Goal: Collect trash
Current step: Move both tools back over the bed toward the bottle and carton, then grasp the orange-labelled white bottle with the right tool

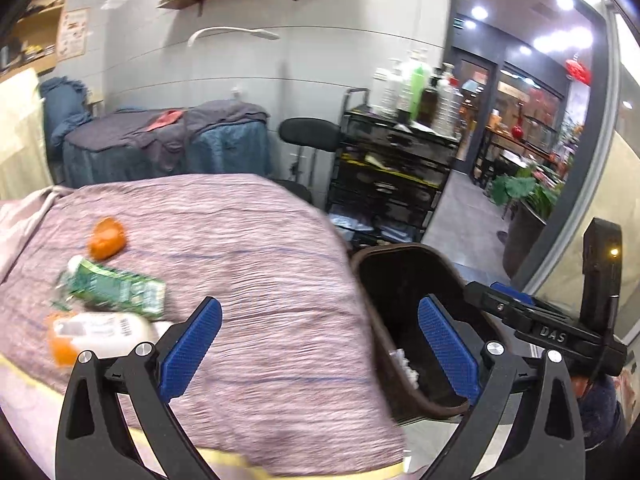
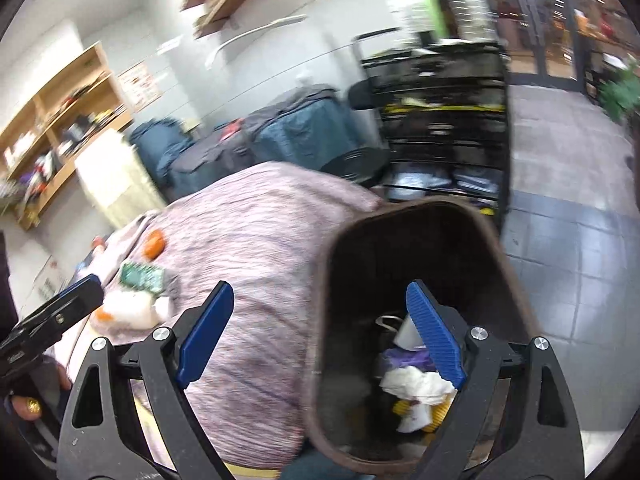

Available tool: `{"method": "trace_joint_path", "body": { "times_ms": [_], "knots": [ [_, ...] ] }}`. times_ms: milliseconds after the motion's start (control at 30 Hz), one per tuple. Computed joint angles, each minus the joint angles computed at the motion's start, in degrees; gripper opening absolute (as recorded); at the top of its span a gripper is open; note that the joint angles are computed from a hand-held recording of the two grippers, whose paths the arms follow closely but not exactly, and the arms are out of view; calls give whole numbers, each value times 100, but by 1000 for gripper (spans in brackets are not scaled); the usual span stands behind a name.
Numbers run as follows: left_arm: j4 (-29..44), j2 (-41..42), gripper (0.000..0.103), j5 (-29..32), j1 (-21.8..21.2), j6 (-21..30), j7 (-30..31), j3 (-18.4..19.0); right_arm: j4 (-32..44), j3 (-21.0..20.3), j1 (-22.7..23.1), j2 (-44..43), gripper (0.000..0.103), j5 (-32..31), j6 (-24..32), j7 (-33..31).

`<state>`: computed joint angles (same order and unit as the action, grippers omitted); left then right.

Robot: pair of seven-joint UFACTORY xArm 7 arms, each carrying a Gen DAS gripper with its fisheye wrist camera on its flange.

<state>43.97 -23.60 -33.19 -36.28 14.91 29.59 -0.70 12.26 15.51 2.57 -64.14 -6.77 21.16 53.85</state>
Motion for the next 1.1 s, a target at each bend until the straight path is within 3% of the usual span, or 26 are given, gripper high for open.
{"method": "trace_joint_path", "body": {
  "times_ms": [200, 500, 733, 833, 933, 1100],
  "knots": [
    [-261, -277, 97, 346, 559, 15, -279, 162, 723, -205, 525, 1595, 87, 21, -999, -719],
    [-504, -496, 97, 907, 1550, 165, -676, 573, 2239, -552, 1555, 3691, 87, 326, -1297, -2137],
    [-420, -343, 97, 993, 2067, 271, -605, 979, 3716, -701, 2200, 5178, 87, 755, -868, -3566],
    [-364, -233, 97, 945, 2200, 353, -459, 1107, 4392, -561, 2164, 5779, 87, 751, -501, -4042],
    [-305, -137, 97, 857, 2298, 412, -296, 1158, 5079, -402, 2085, 6375, 86, 178, -79, -4229],
    [-181, -33, 97, 331, 2241, 636, 214, 1436, 5922, -366, 2200, 7072, 81, -377, 596, -5103]
  ]
}}
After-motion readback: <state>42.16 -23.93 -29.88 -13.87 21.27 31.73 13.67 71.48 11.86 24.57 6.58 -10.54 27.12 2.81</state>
